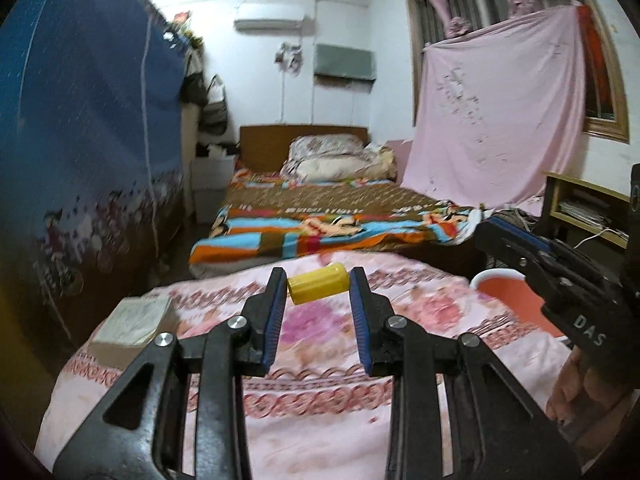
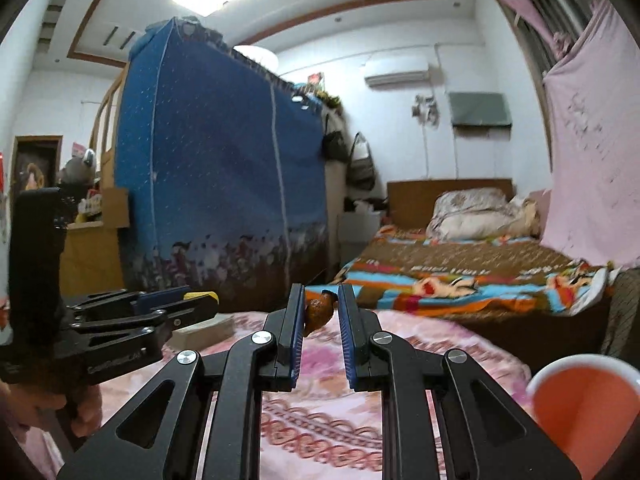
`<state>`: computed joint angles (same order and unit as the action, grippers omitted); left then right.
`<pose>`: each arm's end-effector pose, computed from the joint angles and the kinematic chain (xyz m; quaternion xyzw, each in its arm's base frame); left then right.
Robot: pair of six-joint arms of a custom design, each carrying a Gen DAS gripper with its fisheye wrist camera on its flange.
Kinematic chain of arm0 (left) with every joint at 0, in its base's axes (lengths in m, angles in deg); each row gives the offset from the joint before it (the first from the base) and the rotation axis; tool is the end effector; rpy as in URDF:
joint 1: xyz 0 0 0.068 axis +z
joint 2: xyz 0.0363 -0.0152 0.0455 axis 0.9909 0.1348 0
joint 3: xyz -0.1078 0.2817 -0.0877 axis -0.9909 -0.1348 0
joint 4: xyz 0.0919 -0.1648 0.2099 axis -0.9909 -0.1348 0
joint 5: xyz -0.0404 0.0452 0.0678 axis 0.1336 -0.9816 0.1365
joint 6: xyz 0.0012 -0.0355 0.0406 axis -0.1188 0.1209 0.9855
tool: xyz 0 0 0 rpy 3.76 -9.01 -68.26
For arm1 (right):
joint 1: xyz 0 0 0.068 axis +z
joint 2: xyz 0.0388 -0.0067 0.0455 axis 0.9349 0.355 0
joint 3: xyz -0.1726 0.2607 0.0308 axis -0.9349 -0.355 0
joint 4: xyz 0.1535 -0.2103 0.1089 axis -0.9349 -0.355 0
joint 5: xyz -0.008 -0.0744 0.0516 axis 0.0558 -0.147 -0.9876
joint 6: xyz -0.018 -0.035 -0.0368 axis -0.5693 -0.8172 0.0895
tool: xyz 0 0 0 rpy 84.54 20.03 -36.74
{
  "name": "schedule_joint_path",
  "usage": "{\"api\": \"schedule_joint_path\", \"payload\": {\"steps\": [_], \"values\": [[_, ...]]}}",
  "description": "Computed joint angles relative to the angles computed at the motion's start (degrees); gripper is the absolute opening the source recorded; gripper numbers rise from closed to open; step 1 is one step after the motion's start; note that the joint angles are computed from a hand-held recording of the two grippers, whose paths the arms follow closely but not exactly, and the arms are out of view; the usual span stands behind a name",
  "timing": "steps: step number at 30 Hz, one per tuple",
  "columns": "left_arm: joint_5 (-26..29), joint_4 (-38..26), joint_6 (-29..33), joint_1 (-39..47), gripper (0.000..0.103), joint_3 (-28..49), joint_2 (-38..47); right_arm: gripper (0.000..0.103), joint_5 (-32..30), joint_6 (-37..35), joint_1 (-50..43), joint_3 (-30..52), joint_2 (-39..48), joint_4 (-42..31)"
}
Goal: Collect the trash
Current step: 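Lift the yellow cylinder and seed pod and carry both over the basin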
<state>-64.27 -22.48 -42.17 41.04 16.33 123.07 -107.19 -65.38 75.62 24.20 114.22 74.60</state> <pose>0.2729 -0.1987 0.1305 -0.1518 0.7830 0.1063 0.5937 0.3719 0.0700 0.1172 -0.3453 0.6442 0.3439 0.5895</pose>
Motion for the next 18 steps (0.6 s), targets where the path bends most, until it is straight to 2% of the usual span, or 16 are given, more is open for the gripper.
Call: {"api": "schedule_joint_path", "payload": {"steps": [7, 18], "values": [[-1.3, 4.5, 9.8, -1.9, 0.016, 4.9, 1.8, 0.015, 1.2, 4.2, -3.6, 0.6, 1.0, 5.2], [2.5, 10.2, 20.8, -2.8, 0.016, 12.7, 6.1, 0.015, 3.7, 11.1, -9.1, 3.9, 3.3, 7.9]]}}
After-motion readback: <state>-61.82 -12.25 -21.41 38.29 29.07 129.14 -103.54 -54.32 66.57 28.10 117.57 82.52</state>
